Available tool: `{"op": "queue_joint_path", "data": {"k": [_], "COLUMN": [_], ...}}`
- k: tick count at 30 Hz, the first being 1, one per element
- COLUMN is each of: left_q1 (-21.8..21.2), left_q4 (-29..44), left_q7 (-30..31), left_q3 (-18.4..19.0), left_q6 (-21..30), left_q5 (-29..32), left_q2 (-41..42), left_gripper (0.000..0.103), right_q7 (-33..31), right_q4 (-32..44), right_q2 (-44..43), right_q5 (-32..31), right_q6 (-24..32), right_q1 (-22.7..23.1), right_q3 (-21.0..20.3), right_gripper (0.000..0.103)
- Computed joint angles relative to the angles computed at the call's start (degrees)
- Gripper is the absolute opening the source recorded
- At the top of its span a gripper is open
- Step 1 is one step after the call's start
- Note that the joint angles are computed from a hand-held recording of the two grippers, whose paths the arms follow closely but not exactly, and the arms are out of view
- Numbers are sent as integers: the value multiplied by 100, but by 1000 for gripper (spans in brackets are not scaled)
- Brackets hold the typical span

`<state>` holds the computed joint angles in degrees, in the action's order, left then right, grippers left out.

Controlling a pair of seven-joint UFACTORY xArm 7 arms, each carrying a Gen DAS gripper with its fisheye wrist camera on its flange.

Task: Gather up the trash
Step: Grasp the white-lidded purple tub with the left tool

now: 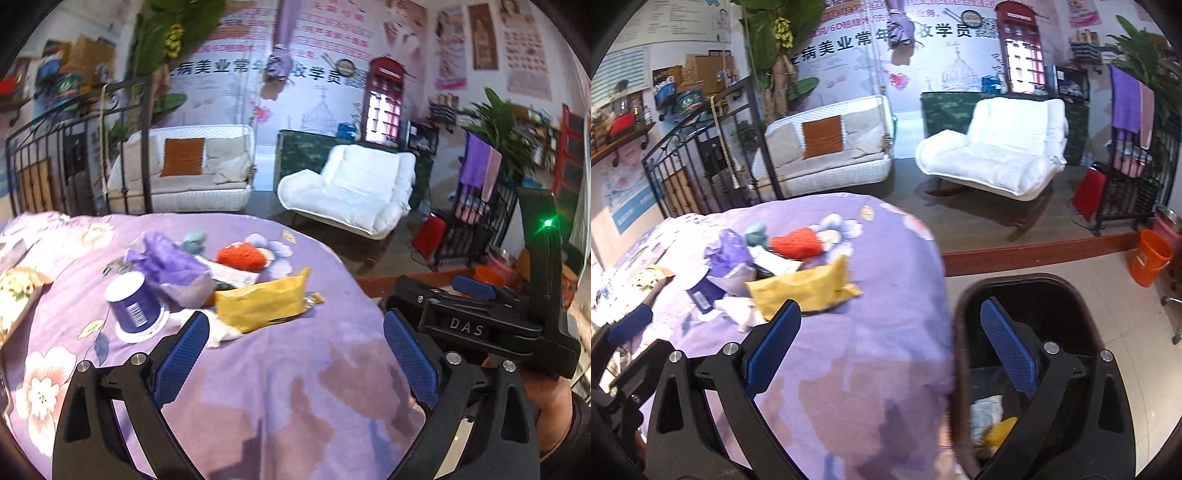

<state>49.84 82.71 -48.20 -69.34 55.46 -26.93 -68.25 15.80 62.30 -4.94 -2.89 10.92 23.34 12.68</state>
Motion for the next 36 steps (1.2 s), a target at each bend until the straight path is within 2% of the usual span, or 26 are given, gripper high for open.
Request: {"op": "queue_joint_path", "data": {"k": [6, 9, 14, 17, 21, 25, 29, 36], "left_q1": [-407, -698, -1190, -1569, -2050, -2437, -2669, -2688], "left_q4": [-574, -917, -1466, -1946, -2569, -3169, -3546, -3636], "left_q7": [-60, -166, -456, -683, -834, -901, -730, -752], "left_q3": [83, 124, 271, 455, 741, 1135, 1439, 1647], "left_q6": [-76, -182, -250, -201, -144, -262, -691, -1148], "left_q5": [103, 246, 557, 742, 972, 1214, 1376, 1775], "left_q2": [40, 101, 190, 176, 309, 473, 1024, 1976], "left_gripper": [95, 95, 95, 95, 95, 95, 95, 95], "right_q7": [425, 480, -145, -709, -1207, -1342, -1127, -1725], "right_q4": [144, 208, 436, 671, 1017, 1491, 2000, 3079], "right_q2": [102, 162, 391, 647, 991, 1429, 1860, 2611], "right_q5": [-407, -409, 207, 717, 1050, 922, 352, 659], "right_q6": [90, 126, 66, 104, 166, 331, 640, 1147], "right_q1": [59, 127, 353, 492, 607, 768, 1001, 938], "right_q3": [154, 155, 144, 226, 361, 381, 194, 427], "right_gripper": [97, 96, 97, 97, 96, 96, 96, 96]}}
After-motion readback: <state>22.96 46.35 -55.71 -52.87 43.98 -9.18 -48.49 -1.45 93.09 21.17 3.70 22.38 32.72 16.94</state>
